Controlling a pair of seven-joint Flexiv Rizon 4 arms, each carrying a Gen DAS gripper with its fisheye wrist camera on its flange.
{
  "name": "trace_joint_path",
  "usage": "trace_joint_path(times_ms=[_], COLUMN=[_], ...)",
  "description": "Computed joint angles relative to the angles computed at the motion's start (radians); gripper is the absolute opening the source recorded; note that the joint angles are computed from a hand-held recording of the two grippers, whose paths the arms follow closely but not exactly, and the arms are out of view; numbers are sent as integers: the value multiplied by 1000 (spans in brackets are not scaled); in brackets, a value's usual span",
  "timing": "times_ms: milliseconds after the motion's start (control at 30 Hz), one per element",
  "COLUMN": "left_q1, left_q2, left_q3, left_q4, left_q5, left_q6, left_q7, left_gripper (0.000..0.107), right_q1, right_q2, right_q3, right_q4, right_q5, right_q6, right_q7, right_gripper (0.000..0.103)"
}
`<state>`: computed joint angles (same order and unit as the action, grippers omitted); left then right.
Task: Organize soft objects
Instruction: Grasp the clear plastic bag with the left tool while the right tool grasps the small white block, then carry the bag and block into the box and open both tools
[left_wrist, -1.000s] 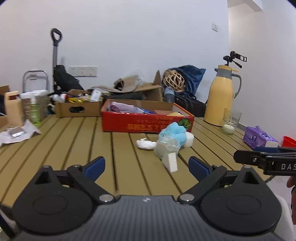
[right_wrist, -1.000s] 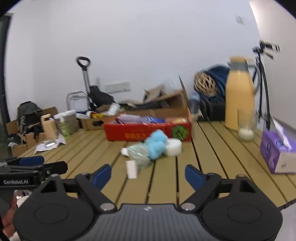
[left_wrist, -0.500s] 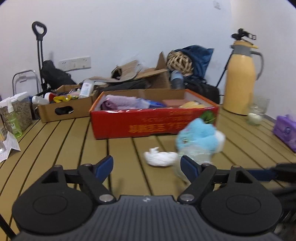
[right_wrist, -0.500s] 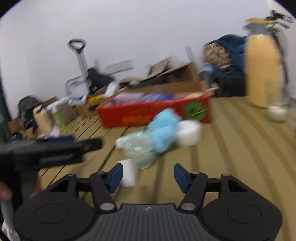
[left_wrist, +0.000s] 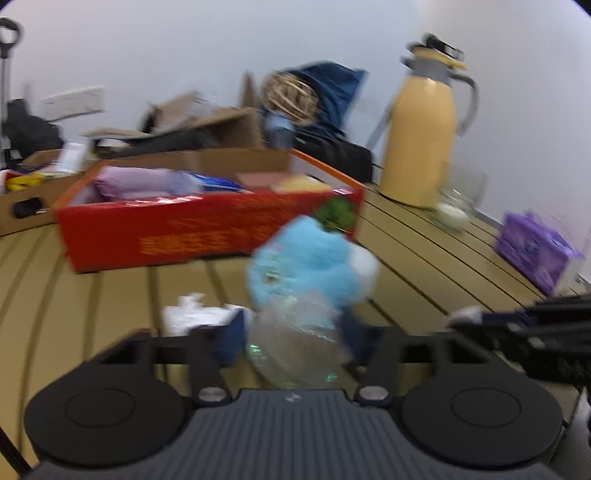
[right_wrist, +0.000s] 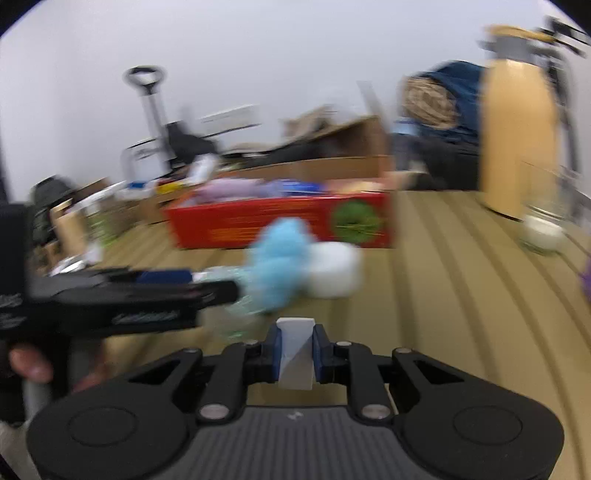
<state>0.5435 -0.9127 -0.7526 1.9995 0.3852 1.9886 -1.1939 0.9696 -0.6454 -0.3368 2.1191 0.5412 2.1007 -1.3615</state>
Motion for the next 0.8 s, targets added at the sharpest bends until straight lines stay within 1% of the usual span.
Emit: trace_joint_path(times_ms=[33, 67, 100, 167, 200, 233, 267, 333, 367, 400, 433, 500, 533, 567, 633, 700, 733, 767, 800], left_q1=[-29, -41, -36, 3, 37, 64, 85, 133, 165, 204, 231, 284, 308, 315, 301, 246, 195, 125, 55], left_q2=[17, 26, 32, 48, 46, 49, 64, 80, 80, 66, 59, 52, 26, -4, -41, -89, -92, -92, -87], left_q3=[28, 42, 41, 14, -20, -52, -57, -88, -114, -164, -189, -232, -273, -314, -353, -384, -369, -331, -275], left_q4=[11, 18, 28, 55, 84, 120, 142, 180, 198, 221, 216, 138, 101, 48, -97, -245, -325, -406, -488], left_q5=[-26, -31, -20, 7, -4, -39, -24, -15, -17, -52, -35, 88, 117, 117, 214, 179, 140, 38, -30], left_q6=[29, 47, 55, 53, 64, 80, 94, 105, 107, 108, 94, -12, -62, -112, -241, -373, -442, -495, -543], left_q7=[9, 9, -2, -38, -16, 30, 11, -12, -13, 22, 1, -141, -159, -145, -236, -223, -219, -151, -115], left_gripper=[31, 26, 24, 23, 23, 23, 23, 23, 23, 23, 23, 24, 24, 24, 24, 24, 24, 24, 24], right_q1=[13, 24, 33, 36, 38, 43, 55, 53, 34, 21, 1, -37, -66, -88, -136, -262, -332, -402, -472], right_q2=[-4, -7, -11, -8, -5, -4, -2, 6, 10, 14, 17, 33, 43, 51, 60, 63, 51, 39, 15], right_q3=[-22, -39, -49, -49, -46, -44, -47, -27, 1, 25, 50, 88, 106, 112, 118, 206, 234, 270, 293], right_q4=[0, 3, 6, 13, 15, 18, 19, 22, 24, 22, 18, 10, 3, -9, -52, -135, -179, -223, -270], right_q5=[31, 47, 52, 48, 46, 48, 54, 59, 53, 50, 41, 14, -20, -53, -108, -172, -270, -366, -511], right_q6=[-16, -24, -20, -1, 9, 20, 27, 47, 66, 81, 89, 87, 79, 66, 53, 17, -8, -49, -88], right_q7=[12, 22, 30, 35, 33, 26, 17, 3, 0, -6, -14, -38, -57, -80, -119, -159, -109, -61, 46], right_gripper=[16, 16, 16, 16, 16, 16, 16, 16, 16, 16, 16, 16, 16, 16, 16, 16, 16, 17, 17])
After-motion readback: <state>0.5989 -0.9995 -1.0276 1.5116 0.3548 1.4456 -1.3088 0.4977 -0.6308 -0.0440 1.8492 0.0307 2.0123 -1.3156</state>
